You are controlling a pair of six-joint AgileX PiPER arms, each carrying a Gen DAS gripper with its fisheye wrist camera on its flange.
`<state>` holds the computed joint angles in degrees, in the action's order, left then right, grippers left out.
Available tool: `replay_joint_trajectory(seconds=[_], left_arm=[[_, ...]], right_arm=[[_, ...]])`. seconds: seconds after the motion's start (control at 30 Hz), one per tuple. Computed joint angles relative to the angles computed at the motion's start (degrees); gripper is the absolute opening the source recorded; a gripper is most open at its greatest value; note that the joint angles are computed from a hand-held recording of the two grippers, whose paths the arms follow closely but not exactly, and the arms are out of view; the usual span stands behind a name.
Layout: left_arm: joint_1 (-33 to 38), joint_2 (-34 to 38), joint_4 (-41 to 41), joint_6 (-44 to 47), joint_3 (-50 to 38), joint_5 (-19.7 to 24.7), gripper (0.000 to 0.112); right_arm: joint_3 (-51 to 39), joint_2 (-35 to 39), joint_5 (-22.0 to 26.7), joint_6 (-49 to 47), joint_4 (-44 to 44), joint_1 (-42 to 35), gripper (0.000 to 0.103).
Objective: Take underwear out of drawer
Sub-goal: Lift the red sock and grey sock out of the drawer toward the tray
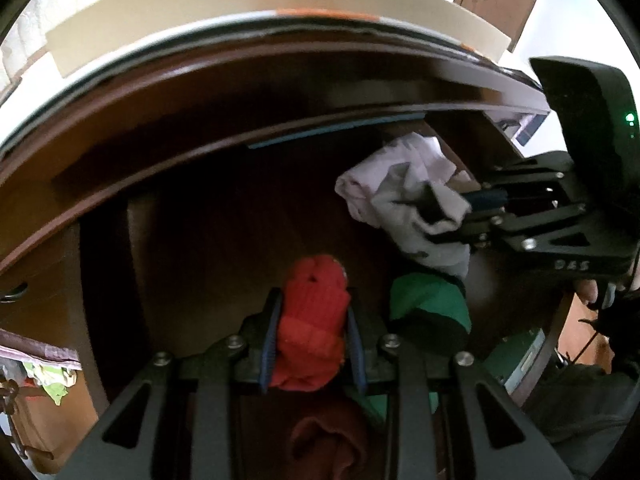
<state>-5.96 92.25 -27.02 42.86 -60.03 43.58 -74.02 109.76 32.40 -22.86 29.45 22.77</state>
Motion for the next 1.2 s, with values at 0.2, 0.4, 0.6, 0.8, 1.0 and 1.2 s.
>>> replay_joint_trajectory(seconds=[0.2, 0.4, 0.6, 0.8, 1.0, 1.2], left_arm=[[0.3, -3.1, -3.1, 3.1, 3.4, -4.5, 0.028], [2.4, -5.3, -8.2, 8.2, 5.9, -6.8, 0.028], [2.5, -6.7, -9.9, 8.9, 7.0, -8.9, 0.028], [1.3, -9.9, -8.9, 8.2, 10.0, -13.8, 0.027], [1.2, -10.6, -10.1, 9.6, 11.2, -15.8, 0.026], [1.4, -11.0, -13.5, 12.8, 12.1, -17.1, 0.026]], right_arm=[[6.8, -4.3, -5.4, -12.4, 11.2, -1.0, 0.017], [11.6, -7.4, -8.1, -24.2, 22.1, -1.8, 0.017], [15.0, -10.3, -8.2, -31.2, 27.6, -3.2, 0.017], [18.5, -13.2, -9.4, -38.7, 34.7, -3.7, 0.017], [22.1, -16.0, -10.4, -47.0, 42.1, -4.2, 0.017], [24.1, -17.7, -10.8, -53.4, 47.7, -4.3, 0.017]])
